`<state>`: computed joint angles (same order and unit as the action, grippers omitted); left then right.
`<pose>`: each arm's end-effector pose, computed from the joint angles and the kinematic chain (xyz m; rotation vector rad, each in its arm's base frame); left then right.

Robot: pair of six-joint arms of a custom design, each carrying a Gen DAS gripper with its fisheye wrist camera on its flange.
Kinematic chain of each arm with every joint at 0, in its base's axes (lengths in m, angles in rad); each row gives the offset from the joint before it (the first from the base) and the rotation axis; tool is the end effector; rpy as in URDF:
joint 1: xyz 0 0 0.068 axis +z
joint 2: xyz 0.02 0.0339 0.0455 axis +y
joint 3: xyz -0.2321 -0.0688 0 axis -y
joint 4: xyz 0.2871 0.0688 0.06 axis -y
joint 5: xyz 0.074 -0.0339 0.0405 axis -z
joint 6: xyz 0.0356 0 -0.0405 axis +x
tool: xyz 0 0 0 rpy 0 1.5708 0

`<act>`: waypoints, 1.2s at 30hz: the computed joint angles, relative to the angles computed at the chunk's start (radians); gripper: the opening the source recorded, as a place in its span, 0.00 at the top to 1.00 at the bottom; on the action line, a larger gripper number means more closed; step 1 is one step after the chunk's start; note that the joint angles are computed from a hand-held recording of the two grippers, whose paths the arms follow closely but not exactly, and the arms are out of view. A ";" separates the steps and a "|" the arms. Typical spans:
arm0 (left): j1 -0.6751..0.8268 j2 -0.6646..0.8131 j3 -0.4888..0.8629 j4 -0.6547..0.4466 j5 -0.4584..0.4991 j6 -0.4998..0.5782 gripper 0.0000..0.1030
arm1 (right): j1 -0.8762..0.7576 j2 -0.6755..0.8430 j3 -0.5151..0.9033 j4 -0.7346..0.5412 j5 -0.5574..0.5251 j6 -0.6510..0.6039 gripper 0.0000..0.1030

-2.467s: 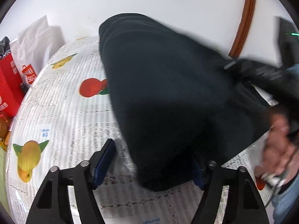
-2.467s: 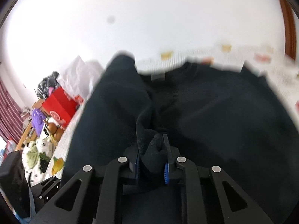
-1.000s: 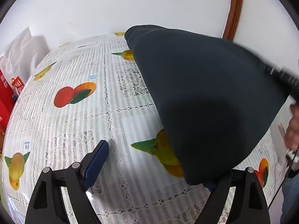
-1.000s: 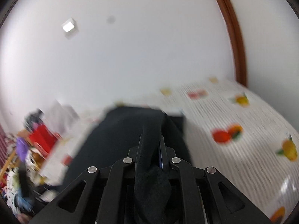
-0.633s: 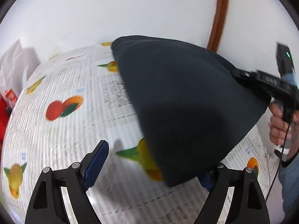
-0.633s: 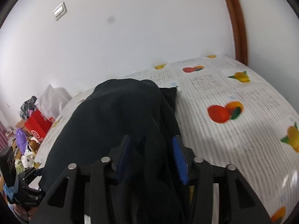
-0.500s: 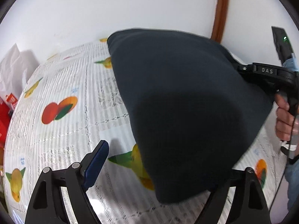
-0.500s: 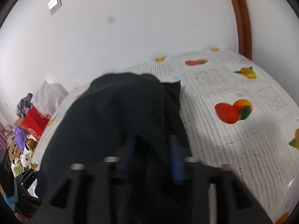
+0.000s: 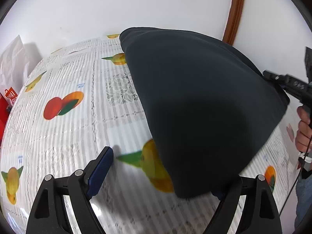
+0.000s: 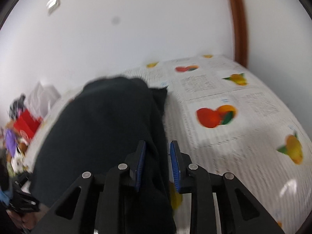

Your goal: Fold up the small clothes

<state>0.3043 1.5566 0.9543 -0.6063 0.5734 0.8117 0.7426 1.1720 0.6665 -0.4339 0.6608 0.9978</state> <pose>0.3150 0.0787 0.1352 0.7618 2.3978 -0.3847 0.2140 0.1667 0.1584 0.5360 2.1982 0.0643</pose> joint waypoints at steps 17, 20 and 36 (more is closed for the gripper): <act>-0.001 -0.082 0.021 0.036 0.071 -0.046 0.19 | 0.258 0.047 0.102 -0.421 0.133 0.209 0.73; -0.011 -0.015 0.033 -0.010 0.031 -0.028 0.17 | 0.233 0.007 0.114 -0.471 0.131 0.210 0.70; -0.089 0.152 0.368 -0.129 0.038 -0.106 0.18 | -0.281 0.322 0.453 -0.106 -0.270 -0.376 0.60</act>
